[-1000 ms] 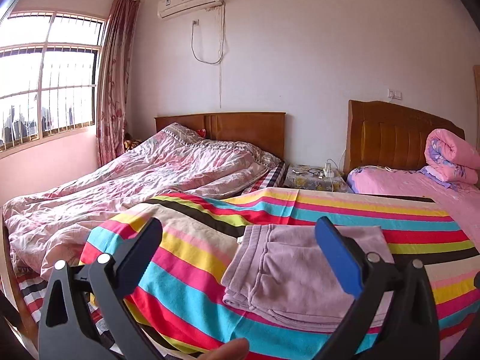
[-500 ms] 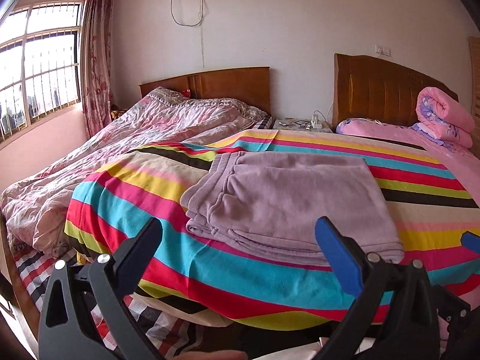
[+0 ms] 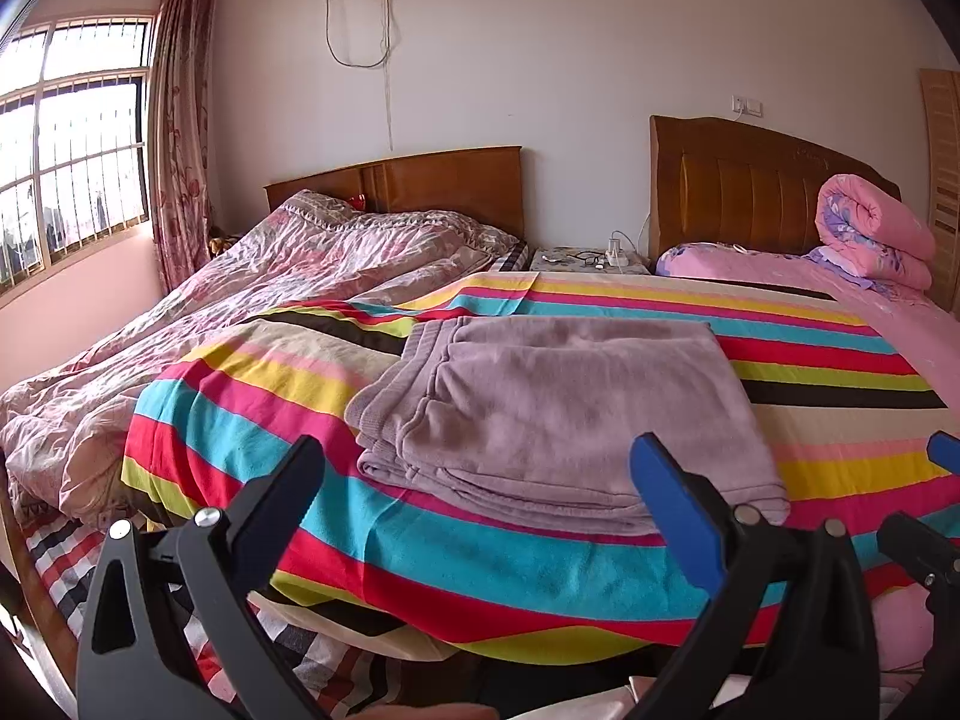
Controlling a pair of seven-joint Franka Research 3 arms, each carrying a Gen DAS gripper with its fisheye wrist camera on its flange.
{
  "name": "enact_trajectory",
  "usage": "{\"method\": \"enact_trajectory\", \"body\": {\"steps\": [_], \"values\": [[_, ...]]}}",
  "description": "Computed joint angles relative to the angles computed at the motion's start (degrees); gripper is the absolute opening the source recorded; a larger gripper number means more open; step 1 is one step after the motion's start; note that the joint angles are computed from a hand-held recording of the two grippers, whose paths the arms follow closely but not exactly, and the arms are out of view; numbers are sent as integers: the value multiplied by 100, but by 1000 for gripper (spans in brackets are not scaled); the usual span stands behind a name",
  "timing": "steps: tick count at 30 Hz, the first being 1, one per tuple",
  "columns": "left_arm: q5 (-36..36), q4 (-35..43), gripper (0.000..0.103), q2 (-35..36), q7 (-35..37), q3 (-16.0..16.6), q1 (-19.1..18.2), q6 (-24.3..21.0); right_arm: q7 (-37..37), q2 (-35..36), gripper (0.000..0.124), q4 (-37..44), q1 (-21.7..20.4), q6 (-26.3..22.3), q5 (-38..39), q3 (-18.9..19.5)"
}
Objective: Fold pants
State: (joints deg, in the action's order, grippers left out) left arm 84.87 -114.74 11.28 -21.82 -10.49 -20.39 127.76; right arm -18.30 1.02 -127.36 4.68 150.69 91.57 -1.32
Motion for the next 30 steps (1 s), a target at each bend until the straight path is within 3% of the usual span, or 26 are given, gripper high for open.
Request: {"method": "enact_trajectory", "body": {"steps": [30], "values": [[3,14,102,38,45,26,10,91,15,46,99,26,-12,9,-28,11]]}}
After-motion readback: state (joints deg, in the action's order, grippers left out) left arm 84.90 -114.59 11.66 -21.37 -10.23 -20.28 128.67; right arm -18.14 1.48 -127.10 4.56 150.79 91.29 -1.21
